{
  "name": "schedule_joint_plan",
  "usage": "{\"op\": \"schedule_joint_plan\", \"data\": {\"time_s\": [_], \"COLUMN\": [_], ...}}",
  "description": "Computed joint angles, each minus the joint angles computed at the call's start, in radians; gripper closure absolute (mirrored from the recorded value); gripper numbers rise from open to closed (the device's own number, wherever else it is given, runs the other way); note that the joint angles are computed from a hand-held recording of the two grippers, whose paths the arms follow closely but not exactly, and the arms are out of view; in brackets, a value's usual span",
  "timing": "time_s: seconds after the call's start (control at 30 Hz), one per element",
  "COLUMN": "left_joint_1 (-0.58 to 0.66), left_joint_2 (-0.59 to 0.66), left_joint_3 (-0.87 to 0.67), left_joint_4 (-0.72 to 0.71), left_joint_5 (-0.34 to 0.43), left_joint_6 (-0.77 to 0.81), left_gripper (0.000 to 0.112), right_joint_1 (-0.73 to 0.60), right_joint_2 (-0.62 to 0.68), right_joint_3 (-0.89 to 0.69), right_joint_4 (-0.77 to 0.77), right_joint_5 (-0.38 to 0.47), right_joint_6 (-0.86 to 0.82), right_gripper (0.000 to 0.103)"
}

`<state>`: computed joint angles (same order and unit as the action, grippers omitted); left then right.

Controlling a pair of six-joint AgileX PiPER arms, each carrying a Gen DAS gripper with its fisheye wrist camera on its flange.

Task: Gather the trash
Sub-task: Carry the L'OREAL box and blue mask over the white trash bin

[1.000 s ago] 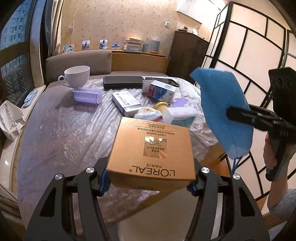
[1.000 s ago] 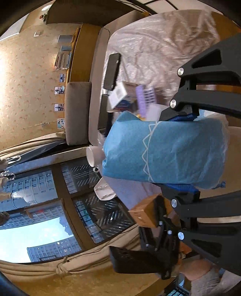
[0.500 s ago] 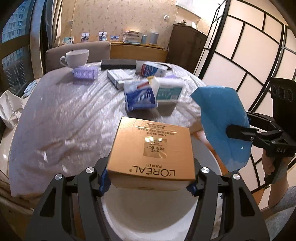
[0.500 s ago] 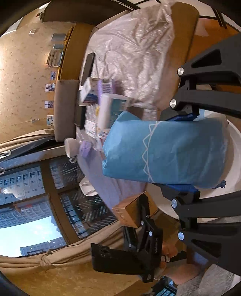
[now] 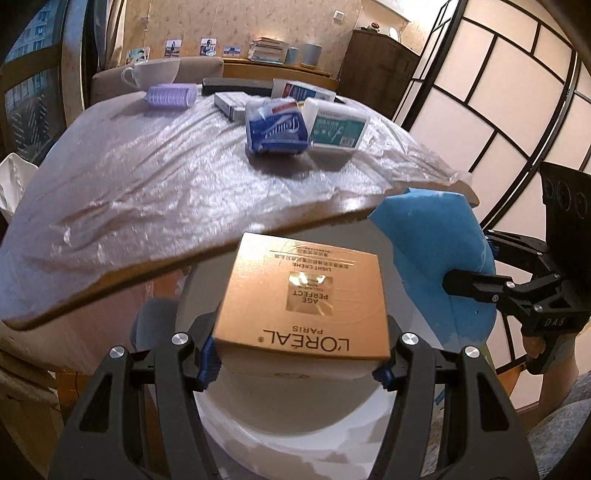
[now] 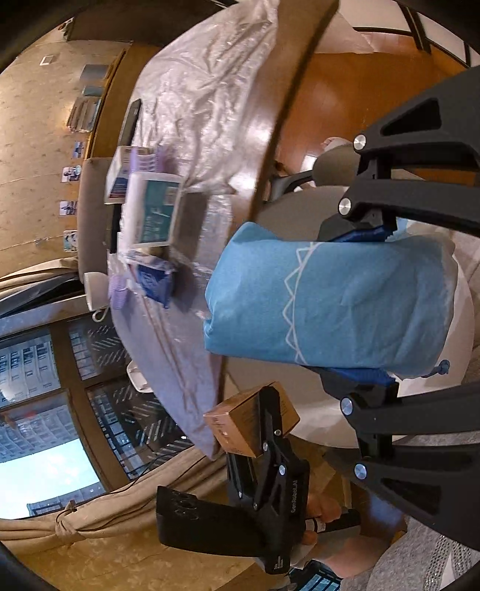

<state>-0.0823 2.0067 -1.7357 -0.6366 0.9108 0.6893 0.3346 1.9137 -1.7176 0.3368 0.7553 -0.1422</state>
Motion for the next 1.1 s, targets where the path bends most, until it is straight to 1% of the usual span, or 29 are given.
{"op": "schedule_joint_plan", "data": {"time_s": [0.33,0.5,1.1], "left_joint_1": [-0.032,-0.040,-0.093], "left_joint_2": [-0.001,0.018,0.073], "left_joint_3": [0.063,0.069,0.034], "left_joint_4": [0.042,0.058,0.215], "left_joint_5": [-0.058,-0.070,-0.091], "left_joint_6": [-0.002,-0.010,-0.109], "left_gripper": [0.049,0.049,0.049], "right_joint_1": [0.018,0.031,0.066], "right_joint_2": [0.015,0.027,0.110], "right_joint_3": [0.043,0.045,-0.049], "right_joint_4": [-0.034,-0.067,-0.212], "right_joint_5": [-0.020,-0.026,0.023], "right_joint_6": [0.057,0.090,0.202], "right_gripper": [0.053,0.053,0.052]}}
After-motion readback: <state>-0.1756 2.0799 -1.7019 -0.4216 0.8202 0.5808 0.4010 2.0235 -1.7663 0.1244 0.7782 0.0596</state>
